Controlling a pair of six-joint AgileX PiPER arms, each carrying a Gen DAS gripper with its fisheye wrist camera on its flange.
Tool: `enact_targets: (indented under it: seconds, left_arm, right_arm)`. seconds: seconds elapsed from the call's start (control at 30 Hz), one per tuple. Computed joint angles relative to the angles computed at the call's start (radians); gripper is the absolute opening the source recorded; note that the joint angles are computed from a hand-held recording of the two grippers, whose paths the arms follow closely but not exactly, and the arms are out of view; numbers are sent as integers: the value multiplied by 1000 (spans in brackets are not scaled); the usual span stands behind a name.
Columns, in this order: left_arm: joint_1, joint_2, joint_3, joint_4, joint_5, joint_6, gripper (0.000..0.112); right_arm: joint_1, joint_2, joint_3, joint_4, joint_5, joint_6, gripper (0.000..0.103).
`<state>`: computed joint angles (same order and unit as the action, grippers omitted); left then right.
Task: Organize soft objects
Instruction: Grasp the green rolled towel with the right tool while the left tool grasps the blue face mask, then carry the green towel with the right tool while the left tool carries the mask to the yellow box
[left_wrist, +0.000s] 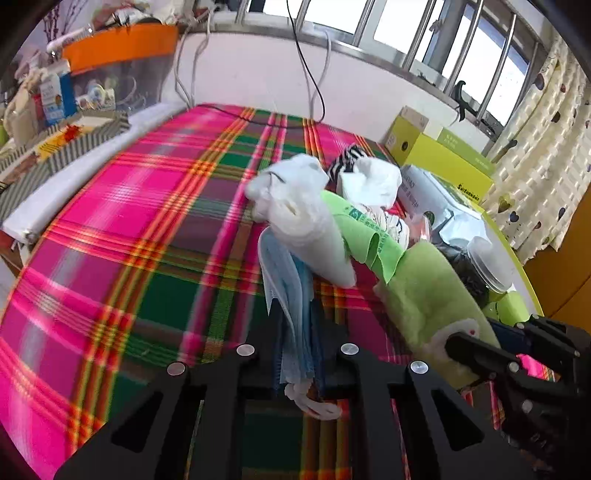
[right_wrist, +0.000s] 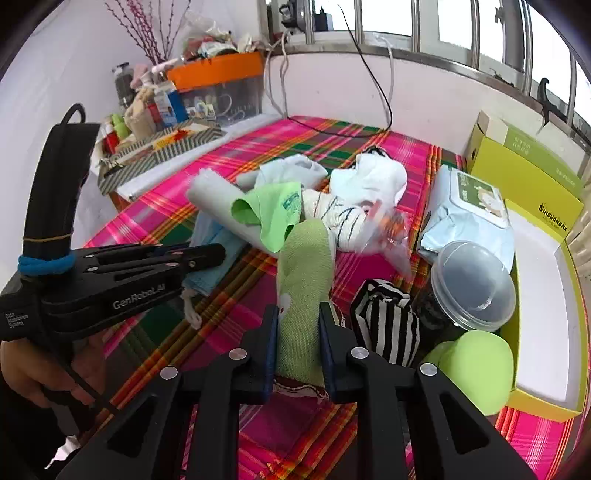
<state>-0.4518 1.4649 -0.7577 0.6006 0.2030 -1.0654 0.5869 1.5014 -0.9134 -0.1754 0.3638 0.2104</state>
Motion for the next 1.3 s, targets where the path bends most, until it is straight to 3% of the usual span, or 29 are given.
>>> enact_targets:
  seconds: [0.23,0.63,1.03,1.3]
  left_arm:
    - [-14,-128,73,195,50,-212,13]
    - [-119,-244,47,326,188,-349,13]
    - [-248,-84,-177,333,238,-286,13]
    - [-286,69,-361,208,222,-137,13]
  right_arm:
    - [-16,-76,36,118,-23,-104,19]
    - [-69,-176,54,388,-27,-387,19]
    - [-238,-238,44,595,20,-635,19]
    - [-442,-251,38,834,88,-905,19]
